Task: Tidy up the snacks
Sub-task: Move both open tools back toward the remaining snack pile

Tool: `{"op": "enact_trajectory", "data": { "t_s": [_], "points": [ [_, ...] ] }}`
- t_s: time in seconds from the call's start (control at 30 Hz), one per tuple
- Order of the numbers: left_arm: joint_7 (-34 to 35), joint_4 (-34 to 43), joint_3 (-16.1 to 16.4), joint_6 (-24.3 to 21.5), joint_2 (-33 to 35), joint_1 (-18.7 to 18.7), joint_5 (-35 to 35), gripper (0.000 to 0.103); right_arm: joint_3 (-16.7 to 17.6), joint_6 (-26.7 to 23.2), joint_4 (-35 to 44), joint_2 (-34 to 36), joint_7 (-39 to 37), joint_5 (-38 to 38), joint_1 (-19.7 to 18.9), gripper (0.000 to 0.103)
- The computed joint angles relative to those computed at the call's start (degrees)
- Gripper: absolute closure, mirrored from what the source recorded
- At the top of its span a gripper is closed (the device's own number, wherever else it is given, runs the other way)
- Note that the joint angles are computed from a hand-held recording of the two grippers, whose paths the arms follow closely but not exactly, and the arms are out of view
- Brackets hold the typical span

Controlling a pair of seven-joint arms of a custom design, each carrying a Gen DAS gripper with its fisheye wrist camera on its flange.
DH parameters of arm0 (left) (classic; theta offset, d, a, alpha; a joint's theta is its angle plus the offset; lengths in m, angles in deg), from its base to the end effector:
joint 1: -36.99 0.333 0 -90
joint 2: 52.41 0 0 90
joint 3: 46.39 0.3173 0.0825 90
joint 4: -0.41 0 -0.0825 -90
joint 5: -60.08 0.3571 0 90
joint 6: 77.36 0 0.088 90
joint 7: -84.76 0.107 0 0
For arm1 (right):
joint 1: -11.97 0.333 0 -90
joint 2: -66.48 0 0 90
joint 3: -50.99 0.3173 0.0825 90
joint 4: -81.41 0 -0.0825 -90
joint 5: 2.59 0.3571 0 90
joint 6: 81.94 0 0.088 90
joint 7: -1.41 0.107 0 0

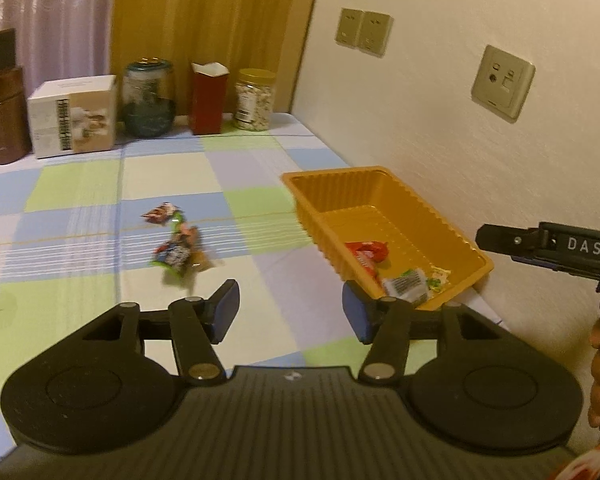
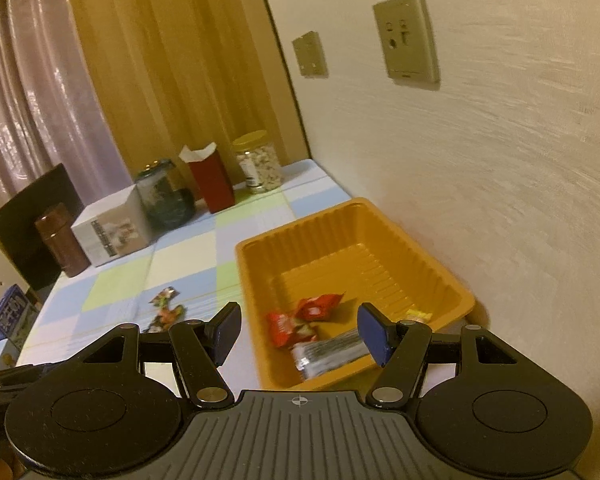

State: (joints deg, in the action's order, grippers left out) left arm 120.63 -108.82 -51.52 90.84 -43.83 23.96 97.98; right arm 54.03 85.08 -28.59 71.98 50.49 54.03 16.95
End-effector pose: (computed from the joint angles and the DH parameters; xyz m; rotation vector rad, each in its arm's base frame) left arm 0.5734 -0.2262 0.5293 -1.7622 1.6814 -1.0086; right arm 0.5984 0.0311 0.5387 -1.5159 1.5493 -0.4772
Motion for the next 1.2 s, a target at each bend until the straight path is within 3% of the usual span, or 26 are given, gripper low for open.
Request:
{"op": "enact_trajectory", "data": {
  "t_s": [0.33, 0.63, 0.9, 1.2],
  "points": [
    [-5.59, -7.88, -0.8, -0.56, -7.4, 5.14, 5.25, 0.048, 0.53, -0.4, -2.53, -2.31, 0.76, -0.33, 3.52, 0.039],
    [-4.89, -9.86, -2.17, 0.16, -8.51, 9.12, 5.44, 0.048, 1.24, -0.45, -1.84, -1.13, 1.61, -2.13, 5.04, 0.039],
    [-0.95, -8.99, -1.93, 0.42, -6.7, 9.53, 4.02, 0.048, 2.21, -0.29, -0.65, 0.65, 2.99, -4.09, 5.25, 0.038],
    [9.33, -5.51, -0.41, 1.09, -1.58, 8.59, -2.73, 0.048, 4.28, -0.92, 3.12, 5.51, 4.06, -6.58, 4.56, 0.039]
  ]
}}
